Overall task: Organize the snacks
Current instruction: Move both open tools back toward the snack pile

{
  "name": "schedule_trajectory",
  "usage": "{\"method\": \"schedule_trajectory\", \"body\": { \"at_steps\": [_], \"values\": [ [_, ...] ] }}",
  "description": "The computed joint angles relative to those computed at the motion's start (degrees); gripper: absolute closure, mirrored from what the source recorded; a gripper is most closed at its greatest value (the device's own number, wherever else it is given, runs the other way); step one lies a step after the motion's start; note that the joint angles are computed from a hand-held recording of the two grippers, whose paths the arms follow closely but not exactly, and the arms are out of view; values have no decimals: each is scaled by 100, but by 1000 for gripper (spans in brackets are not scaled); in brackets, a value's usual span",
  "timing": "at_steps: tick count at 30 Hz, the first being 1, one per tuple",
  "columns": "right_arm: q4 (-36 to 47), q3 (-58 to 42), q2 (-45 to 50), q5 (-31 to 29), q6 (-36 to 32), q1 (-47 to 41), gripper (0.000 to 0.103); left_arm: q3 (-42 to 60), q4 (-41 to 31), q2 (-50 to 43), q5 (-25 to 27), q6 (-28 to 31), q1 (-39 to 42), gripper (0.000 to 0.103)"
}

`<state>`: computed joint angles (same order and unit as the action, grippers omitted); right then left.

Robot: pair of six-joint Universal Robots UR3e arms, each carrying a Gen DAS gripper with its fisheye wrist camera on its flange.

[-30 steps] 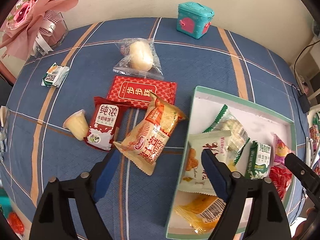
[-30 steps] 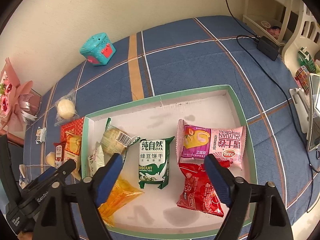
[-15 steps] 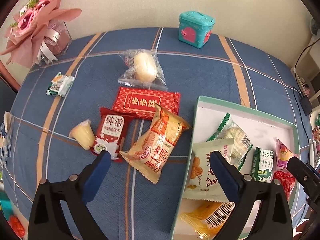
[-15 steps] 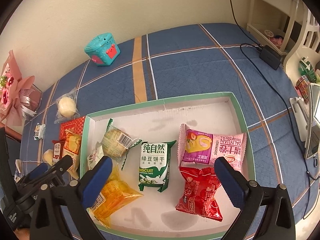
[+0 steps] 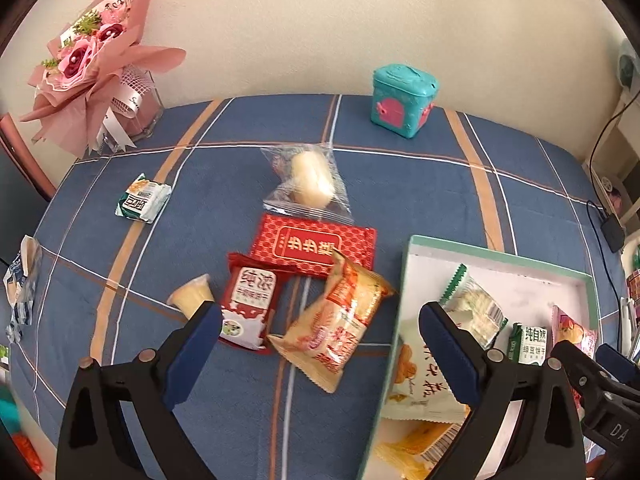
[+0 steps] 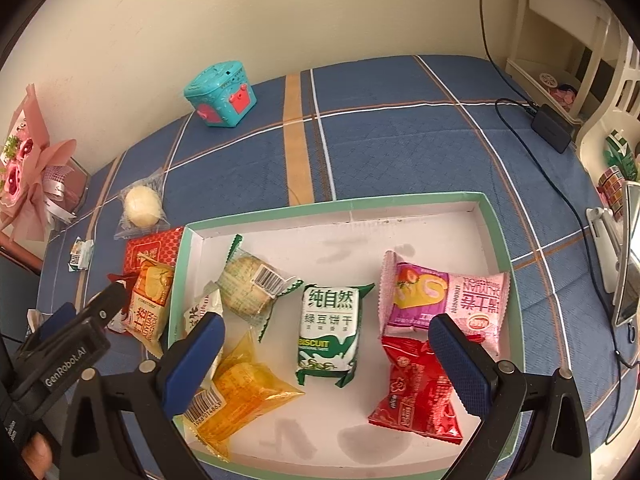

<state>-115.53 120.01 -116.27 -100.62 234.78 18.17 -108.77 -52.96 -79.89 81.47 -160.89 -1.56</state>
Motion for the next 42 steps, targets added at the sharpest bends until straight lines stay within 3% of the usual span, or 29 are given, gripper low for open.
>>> {"method": "schedule_trajectory", "body": {
  "at_steps": [11, 23, 31, 42],
  "values": [
    [-656, -721, 1386, -86, 210, 688, 0, -84, 290, -171, 227, 387, 886, 4],
    [-1082, -2106, 3056, -247, 251, 1410, 0, 157, 102, -348, -491, 763, 2221, 4],
    [-1118, -3030, 3935, -318, 78, 1754, 0, 357, -22, -557, -853, 730, 2633, 4],
    [-1666, -3003, 4117, -16, 231, 1583, 0, 898, -874, -1019, -1330, 944, 2825, 4]
  ]
}}
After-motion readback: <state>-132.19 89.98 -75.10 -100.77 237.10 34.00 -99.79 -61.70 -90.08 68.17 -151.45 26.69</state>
